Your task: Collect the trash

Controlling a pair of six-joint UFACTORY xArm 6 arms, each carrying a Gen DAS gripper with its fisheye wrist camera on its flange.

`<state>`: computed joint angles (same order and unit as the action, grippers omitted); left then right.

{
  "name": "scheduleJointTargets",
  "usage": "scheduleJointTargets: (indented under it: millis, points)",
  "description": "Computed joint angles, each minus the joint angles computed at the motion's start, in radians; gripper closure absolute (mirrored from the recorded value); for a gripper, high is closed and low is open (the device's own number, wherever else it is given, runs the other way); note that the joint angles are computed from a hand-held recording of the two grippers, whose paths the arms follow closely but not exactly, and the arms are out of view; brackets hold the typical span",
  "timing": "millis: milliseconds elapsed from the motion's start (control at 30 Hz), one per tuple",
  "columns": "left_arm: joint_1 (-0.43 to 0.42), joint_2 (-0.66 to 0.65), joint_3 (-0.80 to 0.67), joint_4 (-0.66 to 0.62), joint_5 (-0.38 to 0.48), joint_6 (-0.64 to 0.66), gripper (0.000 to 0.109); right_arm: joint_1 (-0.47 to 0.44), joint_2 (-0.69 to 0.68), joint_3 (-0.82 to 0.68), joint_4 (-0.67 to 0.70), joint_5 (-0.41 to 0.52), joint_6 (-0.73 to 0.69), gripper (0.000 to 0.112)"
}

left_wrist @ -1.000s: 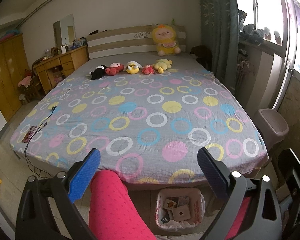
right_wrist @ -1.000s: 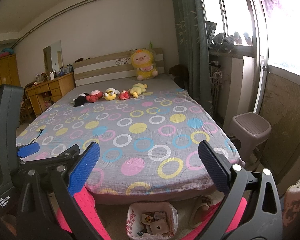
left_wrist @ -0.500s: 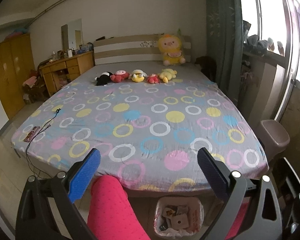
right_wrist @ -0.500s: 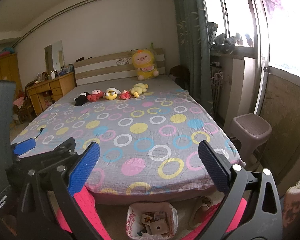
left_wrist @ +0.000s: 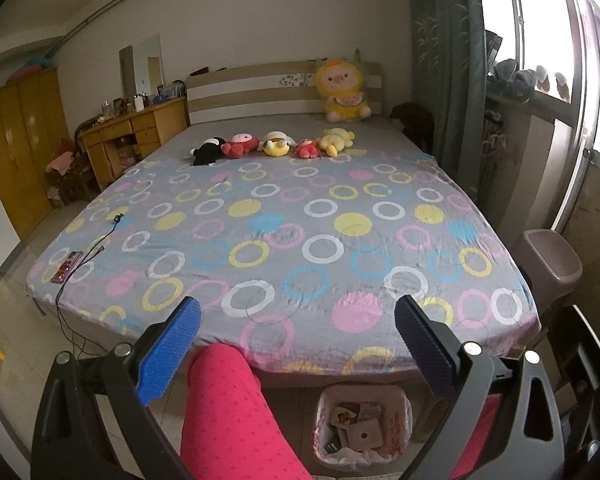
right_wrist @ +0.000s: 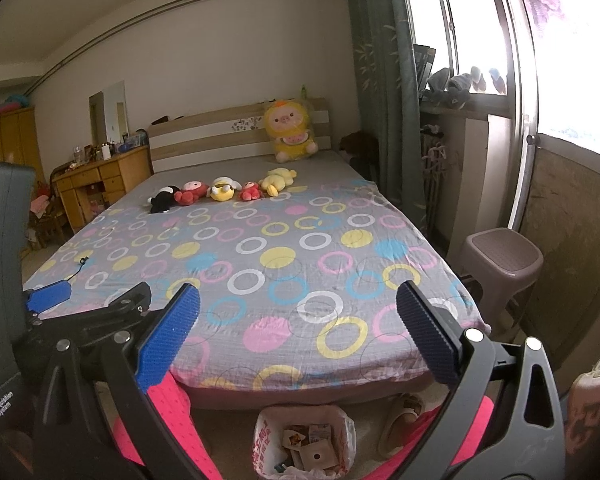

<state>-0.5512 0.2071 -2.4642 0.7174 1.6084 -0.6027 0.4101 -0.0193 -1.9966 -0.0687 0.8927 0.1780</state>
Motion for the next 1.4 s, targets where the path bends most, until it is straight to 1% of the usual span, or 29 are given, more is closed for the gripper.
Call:
scheduleJointTargets:
  millis: [233, 600, 633, 767, 1000, 1233, 1400]
  points:
    - [-0.002, -0.014, 0.025, 0.005, -0.004, -0.01, 0.014, 0.001, 0.004, -0.008, 0.002, 0.003, 0.0, 0.016]
    - [-0.003, -0.002, 0.005, 0.007, 0.006, -0.006, 0.014, 0.002, 0.001, -0.001, -0.002, -0.001, 0.001, 0.016]
    - [-0.003, -0.023, 0.04, 0.007, -0.005, -0.015, 0.014, 0.003, 0.0, 0.001, -0.003, -0.002, 0.001, 0.016]
    - [-0.005, -0.016, 0.029, 0.011, 0.001, -0.012, 0.014, 0.003, 0.0, 0.001, -0.003, -0.001, 0.001, 0.016]
    - [-0.004, -0.08, 0.14, 0.023, -0.034, -0.037, 0.014, 0.007, 0.004, -0.013, -0.019, 0.003, 0.0, 0.016]
    - [-0.011, -0.087, 0.152, 0.058, -0.042, -0.038, 0.014, 0.007, 0.011, -0.027, -0.023, 0.004, -0.002, 0.016]
    - [0.002, -0.096, 0.156, 0.037, -0.057, -0.031, 0.014, 0.006, 0.011, -0.026, -0.035, -0.005, -0.001, 0.016]
